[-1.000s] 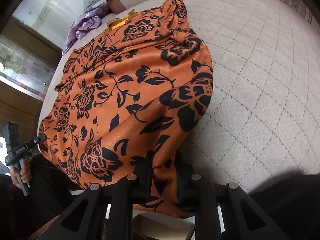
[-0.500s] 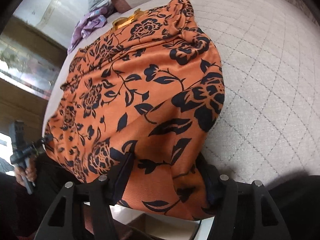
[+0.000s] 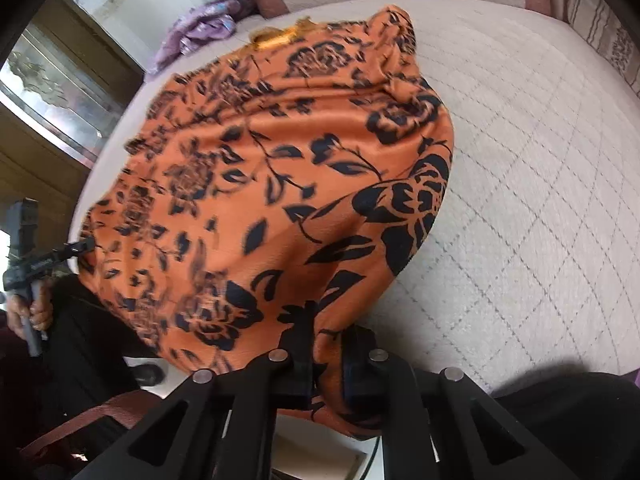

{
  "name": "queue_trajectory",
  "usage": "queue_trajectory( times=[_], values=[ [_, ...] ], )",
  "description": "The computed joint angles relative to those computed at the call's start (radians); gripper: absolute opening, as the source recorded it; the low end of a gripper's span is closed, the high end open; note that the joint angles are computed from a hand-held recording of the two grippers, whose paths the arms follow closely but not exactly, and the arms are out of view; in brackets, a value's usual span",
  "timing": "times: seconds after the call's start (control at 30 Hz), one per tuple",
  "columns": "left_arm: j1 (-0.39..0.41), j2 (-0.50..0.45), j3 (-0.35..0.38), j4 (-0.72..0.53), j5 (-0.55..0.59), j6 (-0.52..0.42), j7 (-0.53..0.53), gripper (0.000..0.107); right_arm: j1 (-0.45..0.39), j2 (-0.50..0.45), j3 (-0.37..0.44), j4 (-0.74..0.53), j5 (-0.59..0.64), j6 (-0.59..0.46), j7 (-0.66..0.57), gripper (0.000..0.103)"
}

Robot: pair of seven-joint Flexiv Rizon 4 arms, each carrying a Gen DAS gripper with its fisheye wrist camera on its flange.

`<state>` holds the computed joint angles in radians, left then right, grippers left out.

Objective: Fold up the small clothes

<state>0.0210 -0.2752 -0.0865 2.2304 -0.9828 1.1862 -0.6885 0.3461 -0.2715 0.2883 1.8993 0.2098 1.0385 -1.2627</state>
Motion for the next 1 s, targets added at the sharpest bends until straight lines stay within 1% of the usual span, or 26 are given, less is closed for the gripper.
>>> queue_trajectory(
  times=[0.07, 0.13, 0.2, 0.33, 0.43, 0.53, 0.6, 0.73, 0.83, 0.9, 0.93, 1.0],
  values=[
    [0.007, 0.009, -0.021, 0.001, -0.075, 0.004, 0.056, 0.007, -0.015, 0.01, 0.013, -0.015, 0.035, 0.007, -0.032, 0.009],
    [0.0, 0.011, -0.021, -0.011, -0.111, 0.004, 0.082, 0.007, -0.029, 0.014, 0.022, -0.046, 0.076, -0.004, -0.068, 0.009],
    [-0.002, 0.01, -0.013, -0.034, -0.118, -0.01, 0.09, 0.007, -0.04, 0.01, 0.028, -0.085, 0.121, -0.008, -0.101, 0.009],
    [0.008, 0.002, -0.001, -0.105, -0.121, -0.05, 0.081, 0.007, -0.054, -0.025, 0.033, -0.181, 0.204, 0.027, -0.147, 0.009],
    [0.012, -0.026, 0.007, -0.176, -0.075, -0.044, 0.045, 0.007, -0.056, -0.074, 0.02, -0.259, 0.214, 0.058, -0.146, 0.009],
    [0.025, -0.078, 0.009, -0.268, 0.0, -0.032, -0.024, 0.007, -0.068, -0.153, 0.011, -0.36, 0.212, 0.058, -0.117, 0.009],
    [0.034, -0.128, 0.008, -0.336, 0.064, -0.02, -0.093, 0.007, -0.071, -0.201, 0.004, -0.416, 0.194, 0.057, -0.089, 0.009],
    [0.037, -0.26, 0.034, -0.499, 0.231, -0.04, -0.286, 0.007, -0.096, -0.33, 0.007, -0.552, 0.197, 0.07, -0.026, 0.009],
    [0.015, -0.38, 0.096, -0.639, 0.368, -0.087, -0.473, 0.007, -0.118, -0.42, 0.013, -0.635, 0.193, 0.065, 0.034, 0.009],
    [0.015, -0.437, 0.118, -0.702, 0.419, -0.126, -0.57, 0.008, -0.143, -0.478, 0.028, -0.686, 0.209, 0.038, 0.079, 0.01],
    [0.024, -0.456, 0.115, -0.719, 0.428, -0.141, -0.604, 0.01, -0.168, -0.507, 0.053, -0.709, 0.239, 0.03, 0.089, 0.011],
    [0.069, -0.457, 0.059, -0.701, 0.405, -0.124, -0.604, 0.01, -0.214, -0.537, 0.103, -0.727, 0.296, 0.028, 0.072, 0.013]
  ],
)
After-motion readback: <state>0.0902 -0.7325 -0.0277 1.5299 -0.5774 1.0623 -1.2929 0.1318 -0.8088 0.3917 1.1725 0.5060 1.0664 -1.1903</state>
